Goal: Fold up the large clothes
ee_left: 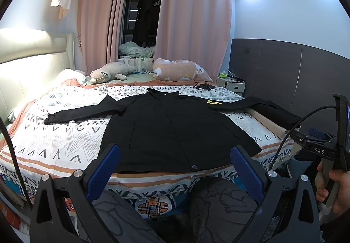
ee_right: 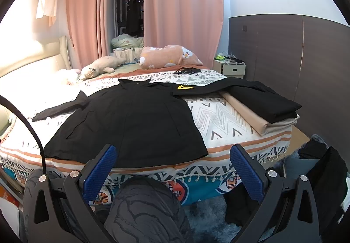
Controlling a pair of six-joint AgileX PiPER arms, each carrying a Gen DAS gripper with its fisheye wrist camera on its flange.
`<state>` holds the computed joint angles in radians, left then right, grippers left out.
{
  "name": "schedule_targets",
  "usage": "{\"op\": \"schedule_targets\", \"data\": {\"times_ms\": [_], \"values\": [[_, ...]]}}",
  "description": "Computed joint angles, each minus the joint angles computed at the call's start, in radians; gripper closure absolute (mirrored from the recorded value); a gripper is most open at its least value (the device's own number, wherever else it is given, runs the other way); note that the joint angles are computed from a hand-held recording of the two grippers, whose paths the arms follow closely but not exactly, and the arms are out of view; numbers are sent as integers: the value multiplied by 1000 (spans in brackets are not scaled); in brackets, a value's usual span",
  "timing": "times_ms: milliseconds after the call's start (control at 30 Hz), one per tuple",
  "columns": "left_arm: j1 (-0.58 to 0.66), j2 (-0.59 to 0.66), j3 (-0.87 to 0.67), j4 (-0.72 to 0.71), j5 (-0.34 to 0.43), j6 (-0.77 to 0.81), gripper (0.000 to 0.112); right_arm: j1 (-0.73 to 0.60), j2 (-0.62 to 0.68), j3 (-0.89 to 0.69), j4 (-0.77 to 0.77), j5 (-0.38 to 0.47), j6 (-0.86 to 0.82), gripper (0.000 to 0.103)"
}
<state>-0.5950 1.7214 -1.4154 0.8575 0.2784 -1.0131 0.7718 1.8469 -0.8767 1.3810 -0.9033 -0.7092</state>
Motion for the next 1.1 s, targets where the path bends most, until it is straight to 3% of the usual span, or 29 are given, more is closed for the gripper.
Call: {"op": "schedule_targets", "data": {"times_ms": [1100], "values": [[33, -36, 47, -121, -37, 103, 9, 13, 35, -25, -6, -55, 2, 0]]}}
